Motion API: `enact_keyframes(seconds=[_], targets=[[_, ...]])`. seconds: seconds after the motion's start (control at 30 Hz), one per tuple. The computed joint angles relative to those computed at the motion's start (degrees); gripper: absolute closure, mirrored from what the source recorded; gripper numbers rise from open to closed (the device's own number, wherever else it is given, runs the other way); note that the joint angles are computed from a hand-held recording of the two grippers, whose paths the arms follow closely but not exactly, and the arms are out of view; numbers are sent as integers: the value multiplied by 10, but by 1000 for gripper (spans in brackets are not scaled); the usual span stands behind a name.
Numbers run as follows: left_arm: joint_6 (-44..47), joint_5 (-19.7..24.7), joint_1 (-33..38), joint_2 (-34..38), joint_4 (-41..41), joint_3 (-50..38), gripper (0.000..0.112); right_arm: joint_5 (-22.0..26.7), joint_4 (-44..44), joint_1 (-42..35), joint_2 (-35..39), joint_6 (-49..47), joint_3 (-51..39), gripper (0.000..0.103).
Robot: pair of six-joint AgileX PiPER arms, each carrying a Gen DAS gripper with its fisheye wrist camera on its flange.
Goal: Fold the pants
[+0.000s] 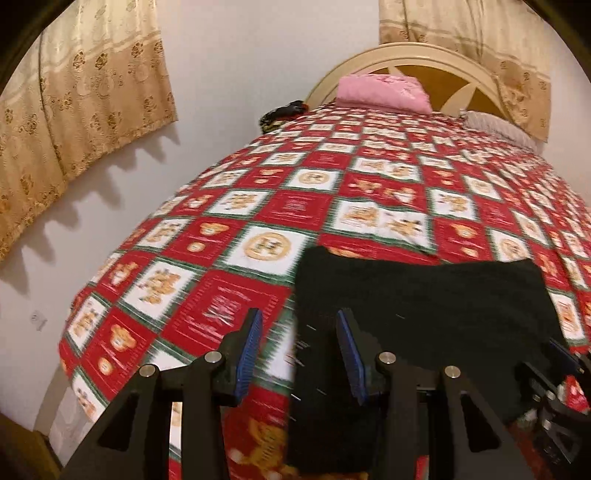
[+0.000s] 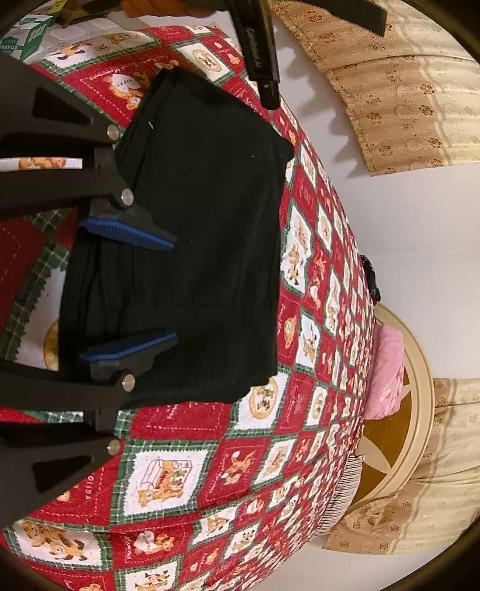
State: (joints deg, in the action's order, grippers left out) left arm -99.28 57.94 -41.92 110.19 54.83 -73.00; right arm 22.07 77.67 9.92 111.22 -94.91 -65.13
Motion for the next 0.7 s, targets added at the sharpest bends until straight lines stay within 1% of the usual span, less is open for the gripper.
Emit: enact_keyframes(seconds=[0.07,0.13,0.17,0.2,0.27,0.3,0.43,0.47,0.5,0.53,0.6,0.67,0.7], targets=[[9,6,-14,18,-6,-14,68,1,0,-1,0,0,0,54],[24,26,-23,48,-23,-34,68,2,-4,-1,0,4,-1,54],[28,28,-21,60,-36,-39,68,2,-5,0,0,5,-1,54],[19,23,-22,61,-38,-32,68,2,-5,0,0,5,-1,53],[-21,16,-31,51,-18,-6,68,5,-7,1,0,3,-1,50],[-20,24,-34,47,-22,-5,68,3,-7,3,0,2,-1,49],[-36,38,-43,30,-37,8,66,-13,-17,16,-3,-1,2,38],[-42,42,-49,25,-41,12,66,-21,-18,20,-8,-6,7,37],[-47,48,-57,20,-42,15,66,-28,-3,21,-16,-21,17,37],[-50,57,-67,18,-44,15,66,-34,36,19,-32,-50,37,36],[-62,76,-87,12,-46,18,66,-2,101,-3,-66,-85,79,28],[-87,82,-107,2,-44,27,66,45,159,-32,-102,-118,125,11],[-99,84,-114,-3,-44,31,66,54,202,-41,-131,-152,159,7]])
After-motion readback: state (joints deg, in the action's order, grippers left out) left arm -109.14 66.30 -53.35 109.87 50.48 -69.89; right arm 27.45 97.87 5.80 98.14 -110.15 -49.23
